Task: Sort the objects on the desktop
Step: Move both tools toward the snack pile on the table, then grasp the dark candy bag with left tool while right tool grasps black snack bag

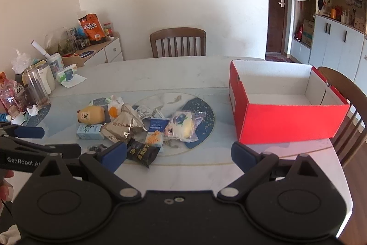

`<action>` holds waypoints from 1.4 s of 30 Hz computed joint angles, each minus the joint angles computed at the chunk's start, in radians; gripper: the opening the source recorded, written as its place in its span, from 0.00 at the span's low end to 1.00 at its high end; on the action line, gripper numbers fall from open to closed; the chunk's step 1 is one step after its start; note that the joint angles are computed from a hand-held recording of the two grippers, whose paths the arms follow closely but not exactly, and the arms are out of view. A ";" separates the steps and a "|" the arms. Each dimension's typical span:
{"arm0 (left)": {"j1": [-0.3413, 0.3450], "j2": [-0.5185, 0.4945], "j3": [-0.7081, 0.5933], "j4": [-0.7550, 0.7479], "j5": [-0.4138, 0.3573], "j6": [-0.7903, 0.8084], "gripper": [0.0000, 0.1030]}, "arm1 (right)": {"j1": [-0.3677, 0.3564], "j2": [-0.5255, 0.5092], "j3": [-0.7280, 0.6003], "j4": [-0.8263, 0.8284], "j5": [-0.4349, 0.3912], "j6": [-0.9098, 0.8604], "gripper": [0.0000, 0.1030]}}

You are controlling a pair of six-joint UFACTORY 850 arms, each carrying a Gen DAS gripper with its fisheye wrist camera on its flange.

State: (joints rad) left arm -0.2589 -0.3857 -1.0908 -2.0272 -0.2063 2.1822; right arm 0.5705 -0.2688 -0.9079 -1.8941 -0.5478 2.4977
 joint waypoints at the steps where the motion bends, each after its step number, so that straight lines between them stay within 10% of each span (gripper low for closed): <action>1: -0.003 0.000 0.000 -0.050 0.003 0.042 1.00 | -0.005 0.004 0.004 -0.017 0.007 0.006 0.95; 11: -0.016 -0.011 0.003 -0.540 -0.003 0.469 1.00 | -0.046 -0.006 0.001 -0.145 0.067 0.035 0.93; 30: 0.072 -0.261 -0.200 0.181 -0.086 -0.017 0.99 | -0.042 -0.255 -0.264 0.115 0.128 -0.096 0.92; 42: 0.088 -0.347 -0.287 0.388 -0.181 -0.083 0.98 | -0.055 -0.411 -0.455 0.449 0.190 -0.348 0.86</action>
